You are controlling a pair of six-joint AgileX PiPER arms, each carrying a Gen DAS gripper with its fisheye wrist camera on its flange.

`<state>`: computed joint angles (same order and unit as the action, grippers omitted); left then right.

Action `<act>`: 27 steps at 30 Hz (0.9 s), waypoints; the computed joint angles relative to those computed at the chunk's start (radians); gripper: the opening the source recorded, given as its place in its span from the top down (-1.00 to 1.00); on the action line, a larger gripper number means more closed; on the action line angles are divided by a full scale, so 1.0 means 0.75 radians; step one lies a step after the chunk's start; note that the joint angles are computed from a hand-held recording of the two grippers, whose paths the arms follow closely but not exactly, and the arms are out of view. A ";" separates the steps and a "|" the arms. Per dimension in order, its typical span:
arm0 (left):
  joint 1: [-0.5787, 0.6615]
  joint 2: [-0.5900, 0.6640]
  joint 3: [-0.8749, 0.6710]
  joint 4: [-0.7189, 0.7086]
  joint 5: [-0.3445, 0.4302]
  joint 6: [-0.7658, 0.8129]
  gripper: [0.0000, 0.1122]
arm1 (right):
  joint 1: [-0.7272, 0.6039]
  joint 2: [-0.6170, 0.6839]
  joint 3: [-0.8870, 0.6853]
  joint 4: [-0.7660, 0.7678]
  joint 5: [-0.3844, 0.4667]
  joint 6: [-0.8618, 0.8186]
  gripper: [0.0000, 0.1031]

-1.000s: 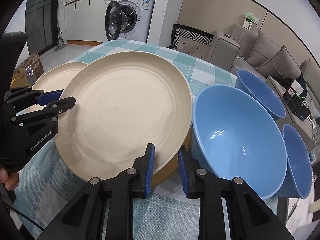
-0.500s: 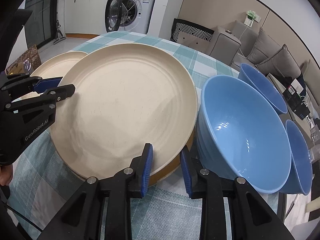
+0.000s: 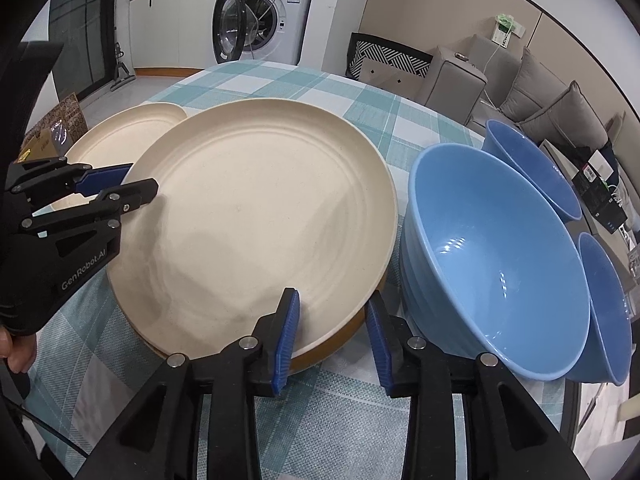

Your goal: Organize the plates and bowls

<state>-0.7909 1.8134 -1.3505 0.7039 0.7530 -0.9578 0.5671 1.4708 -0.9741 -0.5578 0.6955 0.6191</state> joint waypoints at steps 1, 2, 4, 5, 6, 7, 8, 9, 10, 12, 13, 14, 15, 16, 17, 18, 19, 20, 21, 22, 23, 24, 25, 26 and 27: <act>0.000 0.002 -0.003 -0.004 0.004 0.006 0.63 | 0.010 -0.004 0.007 -0.002 0.004 0.008 0.22; -0.002 0.002 -0.001 0.003 0.004 0.001 0.62 | 0.012 -0.006 0.012 0.002 0.000 0.008 0.19; -0.004 -0.004 0.006 -0.005 -0.007 0.009 0.61 | 0.011 -0.011 0.021 0.013 -0.008 -0.002 0.13; -0.002 -0.011 0.012 -0.018 -0.023 0.022 0.60 | 0.013 -0.020 0.030 0.014 -0.010 0.001 0.06; -0.002 -0.021 0.021 -0.029 -0.040 0.033 0.57 | 0.011 -0.027 0.036 0.019 -0.014 -0.003 -0.03; -0.008 -0.028 0.026 -0.024 -0.043 0.031 0.42 | 0.010 -0.034 0.041 0.023 -0.015 -0.008 -0.07; -0.015 -0.032 0.031 -0.009 -0.042 0.019 0.21 | 0.010 -0.040 0.046 0.020 -0.024 -0.012 -0.10; -0.025 -0.039 0.038 0.014 -0.041 0.001 0.15 | 0.012 -0.050 0.054 0.015 -0.031 -0.014 -0.18; -0.031 -0.047 0.046 0.029 -0.047 -0.011 0.14 | 0.019 -0.059 0.061 0.008 -0.032 -0.008 -0.24; -0.031 -0.060 0.059 0.021 -0.061 -0.009 0.13 | 0.017 -0.073 0.071 0.013 -0.045 -0.014 -0.42; -0.027 -0.067 0.064 0.012 -0.066 -0.006 0.12 | 0.015 -0.079 0.073 0.017 -0.046 -0.014 -0.45; -0.024 -0.074 0.072 0.004 -0.071 -0.008 0.10 | 0.012 -0.085 0.076 0.021 -0.050 -0.015 -0.50; -0.018 -0.083 0.081 -0.004 -0.075 -0.012 0.08 | 0.009 -0.096 0.082 0.027 -0.059 -0.018 -0.56; -0.012 -0.092 0.088 -0.017 -0.077 -0.016 0.06 | -0.002 -0.106 0.085 0.050 -0.074 -0.041 -0.59; -0.003 -0.104 0.099 -0.035 -0.086 -0.017 0.06 | -0.019 -0.115 0.087 0.085 -0.091 -0.075 -0.62; 0.010 -0.124 0.118 -0.059 -0.107 -0.014 0.06 | -0.037 -0.124 0.088 0.125 -0.106 -0.108 -0.62; 0.021 -0.143 0.137 -0.076 -0.129 -0.011 0.06 | -0.059 -0.133 0.090 0.179 -0.123 -0.153 -0.63; 0.029 -0.162 0.154 -0.085 -0.146 -0.015 0.05 | -0.078 -0.141 0.092 0.230 -0.139 -0.197 -0.64; 0.035 -0.184 0.173 -0.087 -0.160 -0.023 0.03 | -0.092 -0.146 0.091 0.274 -0.148 -0.237 -0.68; 0.037 -0.202 0.184 -0.080 -0.163 -0.033 -0.02 | -0.108 -0.152 0.092 0.329 -0.163 -0.286 -0.70; 0.034 -0.213 0.190 -0.066 -0.160 -0.045 -0.06 | -0.125 -0.157 0.094 0.384 -0.177 -0.332 -0.76; 0.030 -0.224 0.194 -0.053 -0.155 -0.054 -0.06 | -0.136 -0.163 0.094 0.425 -0.184 -0.364 -0.80; 0.028 -0.237 0.201 -0.044 -0.152 -0.060 -0.06 | -0.145 -0.168 0.095 0.465 -0.192 -0.393 -0.83; 0.028 -0.250 0.206 -0.042 -0.153 -0.062 -0.07 | -0.150 -0.171 0.095 0.492 -0.200 -0.410 -0.88; 0.030 -0.263 0.211 -0.048 -0.155 -0.058 -0.10 | -0.149 -0.174 0.095 0.501 -0.204 -0.415 -0.91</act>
<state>-0.7681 1.6164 -1.1921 0.6678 0.6366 -1.0010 0.4555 1.3404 -0.9030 -0.1818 0.5424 0.3082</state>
